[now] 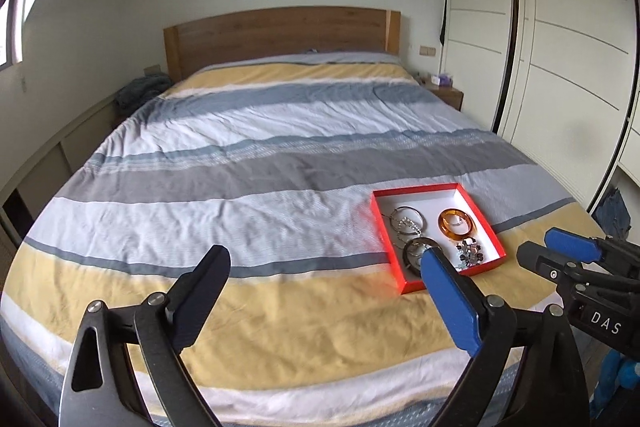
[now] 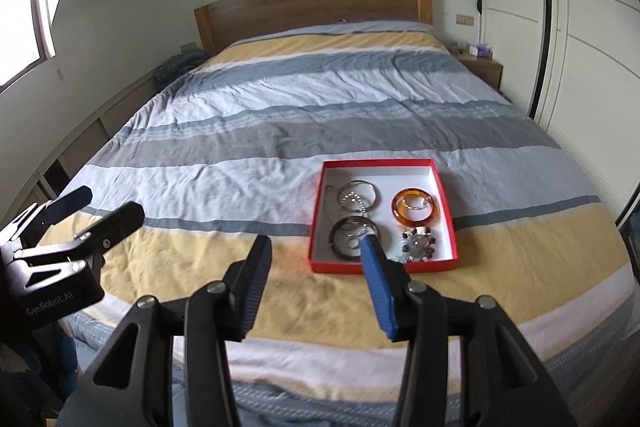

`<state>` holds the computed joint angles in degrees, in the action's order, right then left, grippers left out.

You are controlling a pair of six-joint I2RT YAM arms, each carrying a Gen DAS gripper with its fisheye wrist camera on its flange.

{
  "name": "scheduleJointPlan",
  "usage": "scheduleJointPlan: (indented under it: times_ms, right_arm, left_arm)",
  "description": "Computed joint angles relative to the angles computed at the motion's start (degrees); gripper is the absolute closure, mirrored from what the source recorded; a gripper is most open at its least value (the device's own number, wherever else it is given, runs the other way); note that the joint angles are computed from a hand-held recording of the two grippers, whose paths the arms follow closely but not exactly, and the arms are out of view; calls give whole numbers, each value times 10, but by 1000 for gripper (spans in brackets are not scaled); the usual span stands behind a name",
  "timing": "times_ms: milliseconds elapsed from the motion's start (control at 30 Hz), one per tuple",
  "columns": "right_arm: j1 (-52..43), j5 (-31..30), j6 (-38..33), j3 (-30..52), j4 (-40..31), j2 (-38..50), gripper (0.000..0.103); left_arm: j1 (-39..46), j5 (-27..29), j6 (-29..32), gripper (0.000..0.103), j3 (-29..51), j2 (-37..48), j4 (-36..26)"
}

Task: Organize jewelry

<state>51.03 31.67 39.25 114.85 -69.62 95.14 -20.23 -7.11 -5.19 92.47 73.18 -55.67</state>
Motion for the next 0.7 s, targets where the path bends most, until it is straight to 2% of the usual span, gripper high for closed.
scheduleJointPlan:
  times_ms: [300, 700]
  right_arm:
    - [90, 76, 72, 32, -51, 18, 57]
    - [124, 93, 136, -27, -57, 8, 57]
  left_arm:
    - [61, 19, 36, 8, -44, -92, -27]
    - [121, 31, 83, 7, -132, -162, -19]
